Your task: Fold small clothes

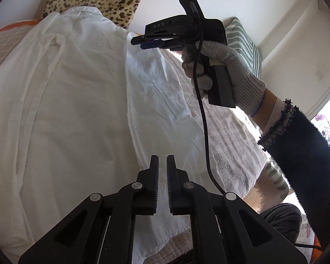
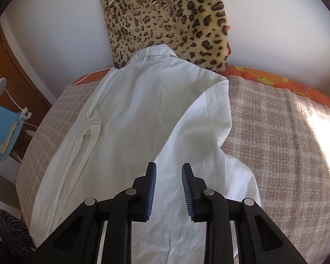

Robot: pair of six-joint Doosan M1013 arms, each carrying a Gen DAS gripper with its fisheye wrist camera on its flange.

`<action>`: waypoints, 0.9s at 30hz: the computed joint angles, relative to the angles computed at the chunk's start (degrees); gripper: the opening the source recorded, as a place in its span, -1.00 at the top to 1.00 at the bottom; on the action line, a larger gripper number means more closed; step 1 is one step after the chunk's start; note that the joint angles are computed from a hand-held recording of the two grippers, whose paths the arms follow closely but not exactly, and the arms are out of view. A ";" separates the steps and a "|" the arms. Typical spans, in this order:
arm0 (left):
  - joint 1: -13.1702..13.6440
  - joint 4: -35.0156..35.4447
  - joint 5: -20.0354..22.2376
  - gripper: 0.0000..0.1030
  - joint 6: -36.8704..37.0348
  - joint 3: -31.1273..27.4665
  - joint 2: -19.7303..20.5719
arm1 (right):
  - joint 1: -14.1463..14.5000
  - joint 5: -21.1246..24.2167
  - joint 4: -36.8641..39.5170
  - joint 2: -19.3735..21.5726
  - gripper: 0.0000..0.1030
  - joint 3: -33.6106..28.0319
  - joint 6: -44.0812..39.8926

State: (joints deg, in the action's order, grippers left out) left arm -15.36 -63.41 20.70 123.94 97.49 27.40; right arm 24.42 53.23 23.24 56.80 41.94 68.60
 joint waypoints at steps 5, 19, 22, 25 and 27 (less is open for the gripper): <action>0.65 5.20 -0.19 0.89 -5.70 1.04 0.22 | 2.49 4.37 -9.22 5.77 0.45 -10.22 2.35; -2.29 -7.19 -1.50 0.84 12.11 1.27 -2.06 | 0.77 1.40 -6.13 0.65 0.27 -3.60 0.72; -3.40 -4.67 0.51 0.84 11.65 -0.12 -1.04 | -0.47 -0.41 -5.00 -2.16 0.25 0.12 -0.31; -4.02 0.72 2.28 0.84 7.36 -2.10 0.62 | -1.82 -2.72 -4.06 -4.60 0.23 3.50 -0.57; -4.30 4.46 3.11 0.84 4.25 -3.23 1.60 | -2.61 -4.10 -3.76 -5.65 0.20 5.20 -0.12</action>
State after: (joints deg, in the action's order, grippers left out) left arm -19.66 -58.96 23.80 128.18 94.26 29.00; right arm 21.82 49.13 19.48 51.15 47.14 68.48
